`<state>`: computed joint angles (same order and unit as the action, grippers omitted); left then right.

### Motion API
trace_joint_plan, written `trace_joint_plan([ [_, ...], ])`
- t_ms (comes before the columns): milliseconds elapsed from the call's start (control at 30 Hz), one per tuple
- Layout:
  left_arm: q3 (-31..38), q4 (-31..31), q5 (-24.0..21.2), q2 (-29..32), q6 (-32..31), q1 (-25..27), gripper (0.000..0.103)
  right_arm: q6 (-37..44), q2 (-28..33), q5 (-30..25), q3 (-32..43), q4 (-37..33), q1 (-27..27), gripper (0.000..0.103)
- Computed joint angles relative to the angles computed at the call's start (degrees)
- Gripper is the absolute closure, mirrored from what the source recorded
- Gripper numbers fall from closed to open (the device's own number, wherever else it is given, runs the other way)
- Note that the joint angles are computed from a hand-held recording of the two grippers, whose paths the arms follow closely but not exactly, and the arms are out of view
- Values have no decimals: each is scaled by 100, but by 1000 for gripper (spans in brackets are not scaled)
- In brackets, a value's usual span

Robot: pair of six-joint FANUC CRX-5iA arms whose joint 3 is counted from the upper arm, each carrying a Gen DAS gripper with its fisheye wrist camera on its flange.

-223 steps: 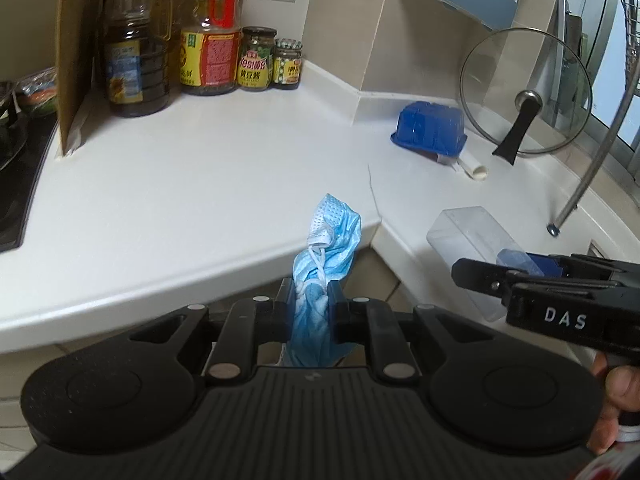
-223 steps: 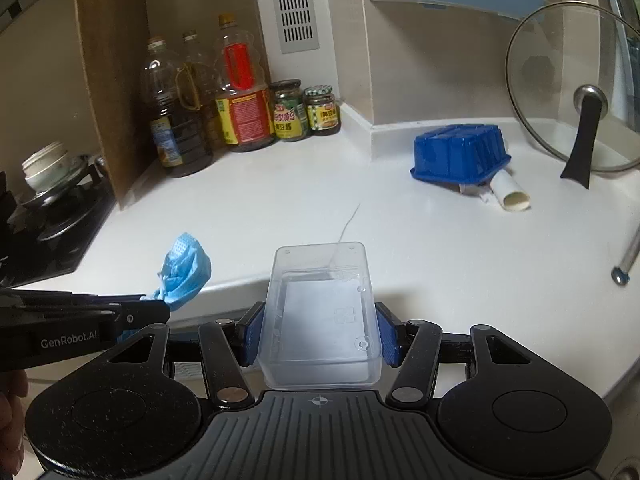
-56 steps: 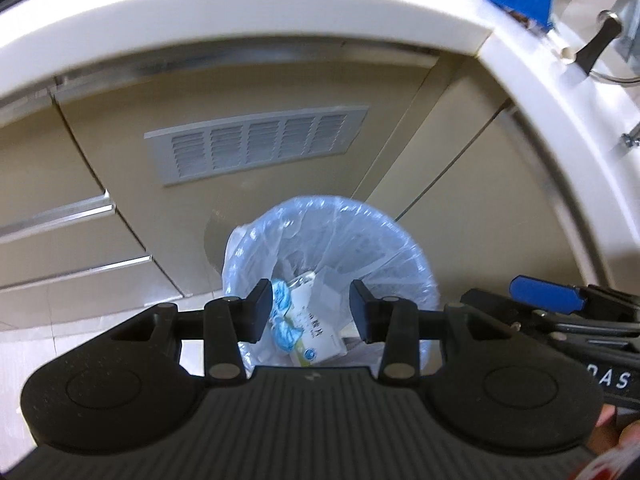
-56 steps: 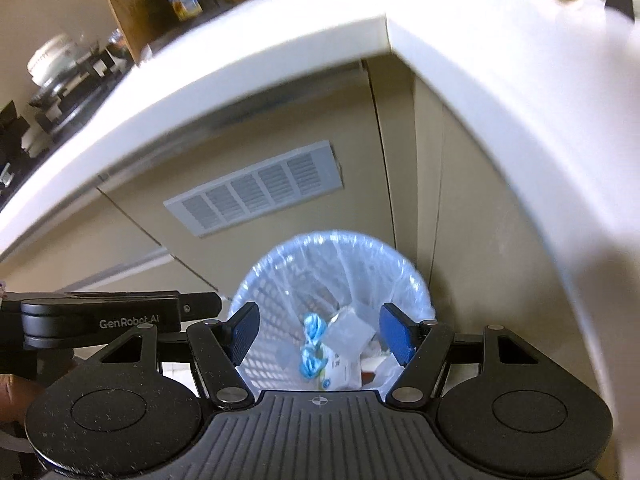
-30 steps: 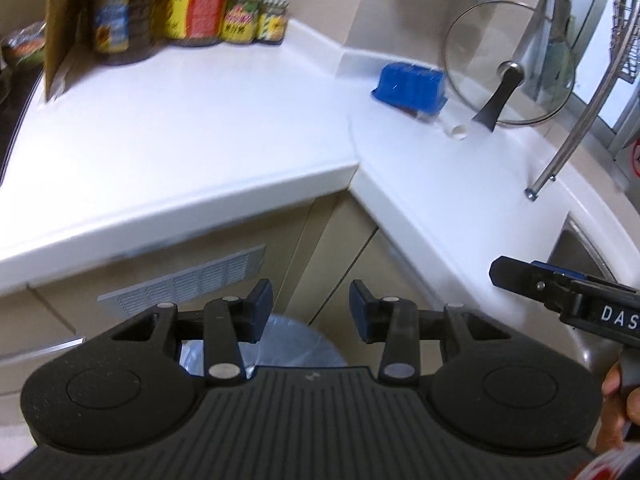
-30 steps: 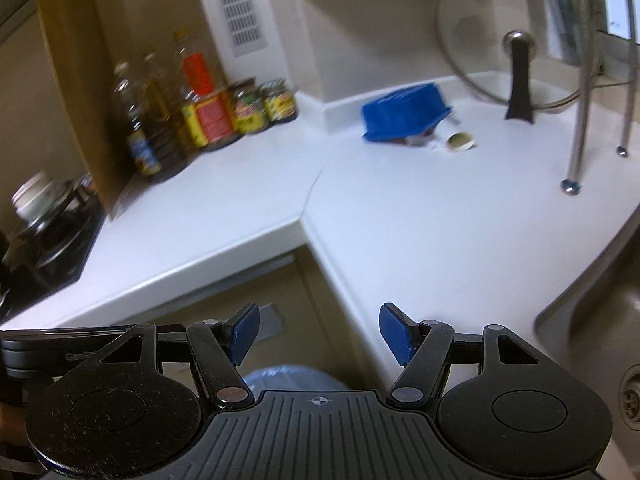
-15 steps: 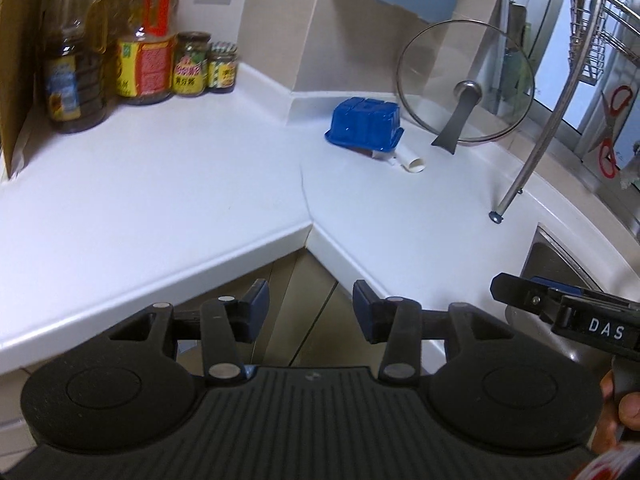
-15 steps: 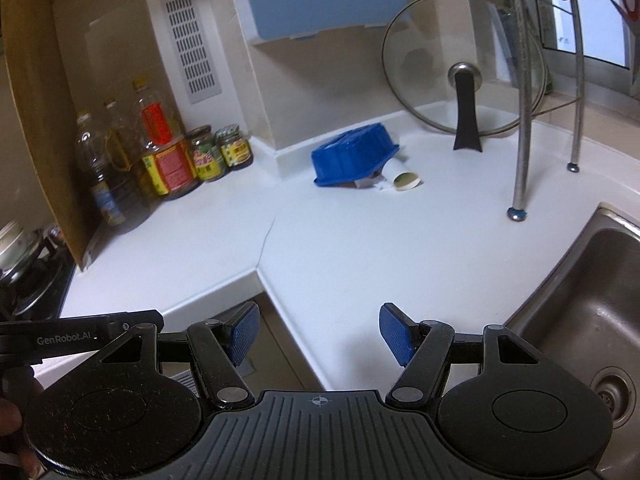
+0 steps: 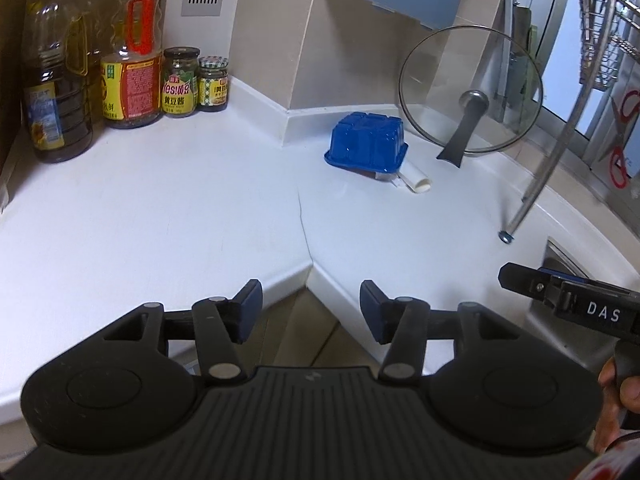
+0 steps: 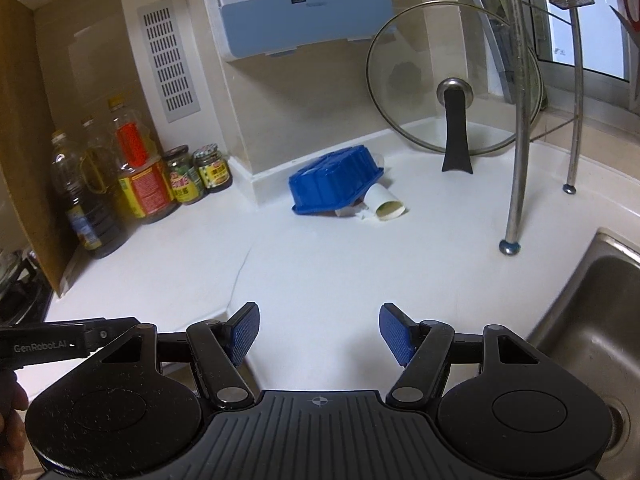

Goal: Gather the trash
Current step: 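Raise both open tools from the bin back toward the counter, then grasp the blue plastic basket rim with the right tool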

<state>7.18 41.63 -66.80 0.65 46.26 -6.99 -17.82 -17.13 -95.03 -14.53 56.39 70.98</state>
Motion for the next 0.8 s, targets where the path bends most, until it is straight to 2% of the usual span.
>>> trace_joint_plan([
  [167, 588, -340, 184, 446, 382, -345, 49, 325, -314, 674, -328, -37, -756, 36],
  [433, 1787, -913, 311, 1339, 996, -918, 49, 878, -646, 2185, -772, -173, -2315, 36],
  [633, 2633, -1374, 237, 1930, 1503, -1234, 49, 802, -648, 3577, -973, -301, -3387, 37],
  [800, 3188, -1627, 119, 2309, 1801, -1408, 49, 270, -524, 4614, -1156, -324, -4064, 37],
])
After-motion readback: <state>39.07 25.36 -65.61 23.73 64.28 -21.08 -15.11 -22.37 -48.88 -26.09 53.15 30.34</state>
